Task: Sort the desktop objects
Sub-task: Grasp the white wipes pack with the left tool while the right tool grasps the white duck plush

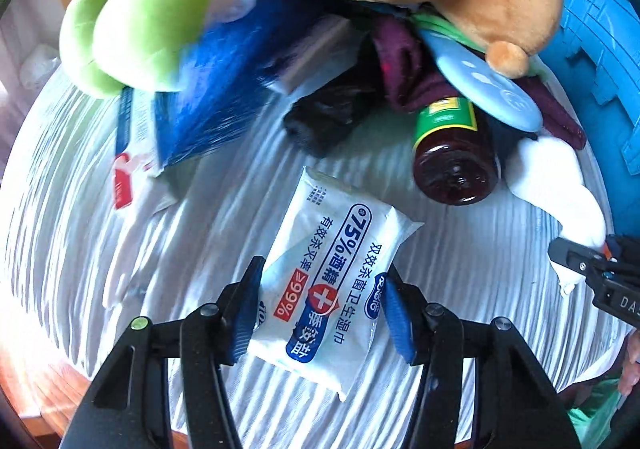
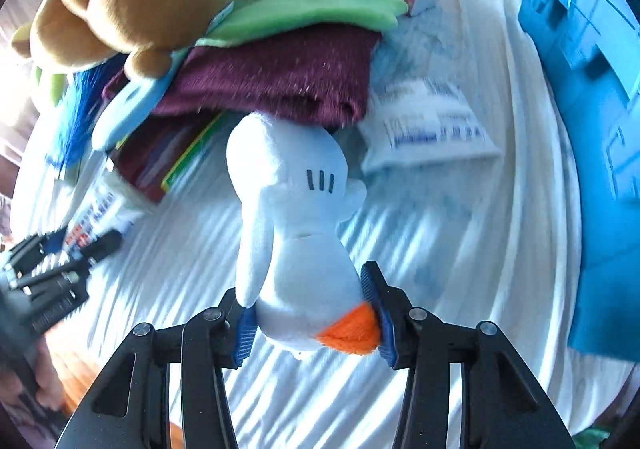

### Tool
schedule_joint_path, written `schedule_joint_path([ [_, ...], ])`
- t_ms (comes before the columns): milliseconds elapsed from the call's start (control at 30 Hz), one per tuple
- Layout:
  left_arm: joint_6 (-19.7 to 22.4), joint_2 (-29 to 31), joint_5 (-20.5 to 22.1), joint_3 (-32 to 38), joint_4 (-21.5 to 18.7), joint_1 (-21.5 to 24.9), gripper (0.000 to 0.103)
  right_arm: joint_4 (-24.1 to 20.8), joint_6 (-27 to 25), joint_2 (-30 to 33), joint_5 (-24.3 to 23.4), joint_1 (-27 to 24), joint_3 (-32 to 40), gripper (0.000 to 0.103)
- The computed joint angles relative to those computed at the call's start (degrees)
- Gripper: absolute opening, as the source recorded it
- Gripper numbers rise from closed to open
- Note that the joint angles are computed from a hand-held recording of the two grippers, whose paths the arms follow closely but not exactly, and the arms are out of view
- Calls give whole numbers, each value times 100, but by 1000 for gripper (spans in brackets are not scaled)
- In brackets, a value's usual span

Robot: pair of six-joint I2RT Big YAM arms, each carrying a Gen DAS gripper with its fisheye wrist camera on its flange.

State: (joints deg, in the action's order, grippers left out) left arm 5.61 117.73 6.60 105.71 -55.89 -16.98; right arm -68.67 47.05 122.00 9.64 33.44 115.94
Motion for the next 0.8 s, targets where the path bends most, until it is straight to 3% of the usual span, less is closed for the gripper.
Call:
schedule_joint_path([
  [100, -74, -23, -40, -67, 47, 7, 55, 119, 4, -67, -11, -7, -114, 52],
  [267, -201, -116, -24, -231, 213, -43, 55, -39, -86, 56, 285, -38, 178, 68],
  [367, -300, -224, -36, -356, 304, -75, 55, -126, -169, 190, 428, -38, 428, 70],
  [400, -323, -274, -67, -406, 348, -87, 55, -204, -197, 303, 476, -20, 615, 68],
  [467, -350, -405, -61, -520, 445, -99, 55, -177, -292, 357, 372, -5, 680, 47],
  [500, -361, -470, -70, -556, 461, -104, 55, -244, -344, 405, 374, -38, 795, 43],
  [800, -419, -1391, -12, -1015, 971, -139, 55, 270, -8, -536, 754, 267, -125, 40],
])
